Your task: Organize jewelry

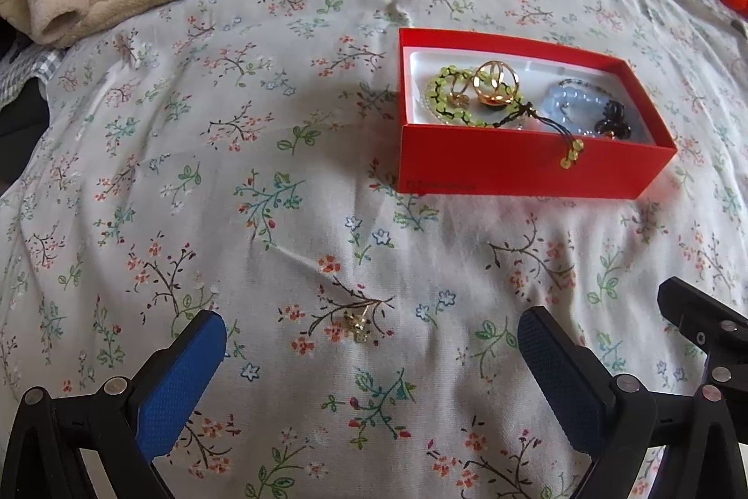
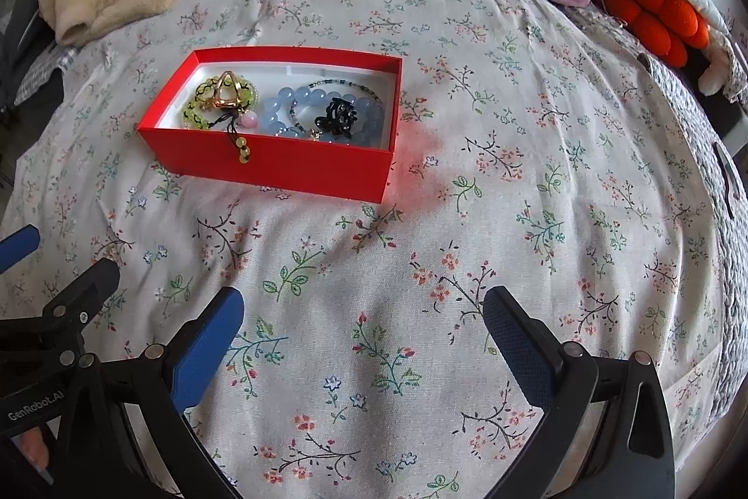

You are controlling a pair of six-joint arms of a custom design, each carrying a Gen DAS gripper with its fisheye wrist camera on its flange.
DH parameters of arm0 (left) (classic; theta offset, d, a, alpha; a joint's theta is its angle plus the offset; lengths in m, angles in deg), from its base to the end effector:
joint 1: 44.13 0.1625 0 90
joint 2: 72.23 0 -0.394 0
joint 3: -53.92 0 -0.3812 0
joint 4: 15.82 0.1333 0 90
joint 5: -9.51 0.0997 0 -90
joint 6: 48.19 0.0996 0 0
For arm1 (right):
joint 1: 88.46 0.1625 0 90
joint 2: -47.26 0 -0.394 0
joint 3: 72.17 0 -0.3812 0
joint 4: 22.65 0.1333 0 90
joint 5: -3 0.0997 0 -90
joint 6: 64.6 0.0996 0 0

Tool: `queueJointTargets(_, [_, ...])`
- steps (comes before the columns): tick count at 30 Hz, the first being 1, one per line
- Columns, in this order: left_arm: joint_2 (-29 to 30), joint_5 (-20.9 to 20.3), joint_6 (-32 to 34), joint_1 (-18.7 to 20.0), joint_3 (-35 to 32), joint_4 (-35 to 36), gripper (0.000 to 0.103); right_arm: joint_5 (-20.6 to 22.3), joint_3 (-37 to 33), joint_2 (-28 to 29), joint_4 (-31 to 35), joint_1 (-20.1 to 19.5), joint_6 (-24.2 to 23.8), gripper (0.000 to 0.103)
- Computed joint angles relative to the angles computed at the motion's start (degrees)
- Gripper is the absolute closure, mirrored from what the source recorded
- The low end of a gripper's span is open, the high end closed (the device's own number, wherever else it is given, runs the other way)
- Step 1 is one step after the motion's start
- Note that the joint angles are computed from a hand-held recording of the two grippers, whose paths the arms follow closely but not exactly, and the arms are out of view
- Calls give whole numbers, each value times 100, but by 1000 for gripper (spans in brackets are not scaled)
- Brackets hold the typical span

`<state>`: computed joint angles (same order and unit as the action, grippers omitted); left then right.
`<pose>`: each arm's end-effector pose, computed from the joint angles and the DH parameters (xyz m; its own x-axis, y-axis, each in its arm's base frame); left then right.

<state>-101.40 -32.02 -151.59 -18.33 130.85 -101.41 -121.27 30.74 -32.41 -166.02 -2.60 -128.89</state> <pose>-0.4581 -0.4523 -0.0469 -0.5936 -0.4576 -0.6619 0.1092 0.7691 -0.6297 0.0374 -0.5526 0.3786 -0.4050 -0.6291 0.6635 -0.6972 0.6820 0.2210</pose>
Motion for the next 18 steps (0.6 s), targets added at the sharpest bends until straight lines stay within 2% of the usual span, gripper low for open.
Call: queueJointTargets(18, [15, -19, 27, -4, -20, 23, 1, -27, -38, 24, -79, -1, 54, 0])
